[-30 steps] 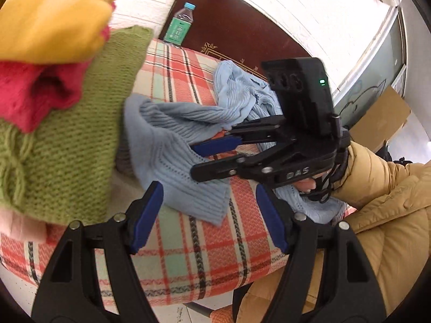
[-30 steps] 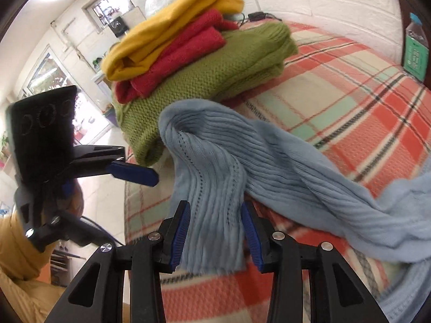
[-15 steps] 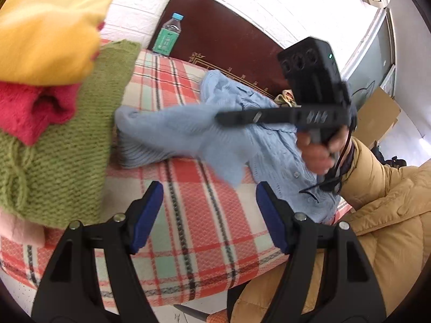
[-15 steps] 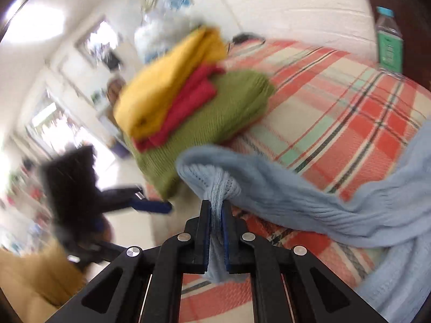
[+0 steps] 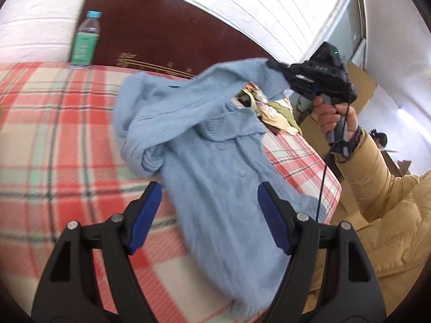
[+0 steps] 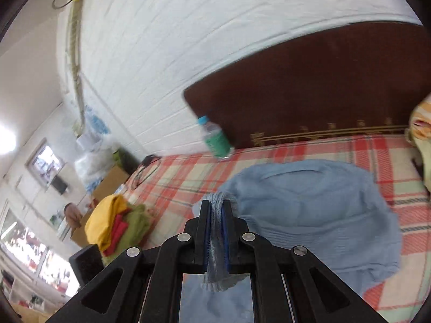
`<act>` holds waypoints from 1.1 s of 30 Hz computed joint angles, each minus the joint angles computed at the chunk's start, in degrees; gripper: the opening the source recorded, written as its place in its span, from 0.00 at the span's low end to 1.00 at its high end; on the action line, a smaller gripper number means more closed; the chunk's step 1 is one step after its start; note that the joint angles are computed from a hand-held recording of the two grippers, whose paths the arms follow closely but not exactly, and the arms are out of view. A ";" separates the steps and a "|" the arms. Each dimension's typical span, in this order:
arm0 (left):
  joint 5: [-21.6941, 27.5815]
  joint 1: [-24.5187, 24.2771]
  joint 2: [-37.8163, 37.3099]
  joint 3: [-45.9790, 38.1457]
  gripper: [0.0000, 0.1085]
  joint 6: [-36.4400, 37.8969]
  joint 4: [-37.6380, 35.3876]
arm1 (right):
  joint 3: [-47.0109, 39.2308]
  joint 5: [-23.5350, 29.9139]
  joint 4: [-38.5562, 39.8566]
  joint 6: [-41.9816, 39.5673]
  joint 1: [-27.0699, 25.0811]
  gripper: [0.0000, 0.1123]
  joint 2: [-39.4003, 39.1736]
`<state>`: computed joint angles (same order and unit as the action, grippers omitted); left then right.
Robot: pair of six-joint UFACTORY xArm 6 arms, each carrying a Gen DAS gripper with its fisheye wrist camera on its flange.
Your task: Fold clothes
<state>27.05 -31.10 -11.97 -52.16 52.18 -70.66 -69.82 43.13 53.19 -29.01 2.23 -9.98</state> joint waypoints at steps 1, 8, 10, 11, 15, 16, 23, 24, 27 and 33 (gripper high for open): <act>0.27 -0.60 1.77 -1.95 0.69 -1.10 1.60 | 0.84 0.54 -0.70 1.34 -2.15 0.06 0.05; 1.81 -3.75 10.48 -11.85 0.69 -11.21 15.24 | 6.54 3.09 -1.55 4.11 -11.15 0.08 3.19; 2.42 -4.19 11.92 -13.41 0.69 -14.09 19.10 | 7.16 2.75 -3.24 4.49 -11.88 0.09 3.94; 2.74 -4.24 12.45 -14.03 0.69 -15.37 20.67 | 7.39 2.59 -3.92 3.83 -12.02 0.11 3.86; 2.79 -3.80 13.12 -15.05 0.69 -19.33 25.28 | 9.84 -0.31 -6.73 -0.67 -10.80 0.42 1.11; 2.44 -3.63 13.42 -15.41 0.69 -20.66 26.99 | 10.61 -1.76 -7.55 -2.22 -9.96 0.43 0.08; 3.39 -1.28 17.43 -21.01 0.69 -28.60 39.07 | 9.34 -7.98 -18.63 -9.21 -0.90 0.52 1.43; 5.08 -0.71 18.49 -22.81 0.69 -29.28 40.36 | 8.32 -8.52 -21.35 -8.66 0.22 0.52 2.98; 10.51 0.65 21.29 -27.93 0.69 -30.94 44.61 | 4.60 -8.62 -28.16 -7.33 2.57 0.52 7.96; 18.64 1.89 24.43 -34.12 0.69 -26.37 46.75 | -1.42 -2.32 -28.04 -8.17 1.13 0.07 12.20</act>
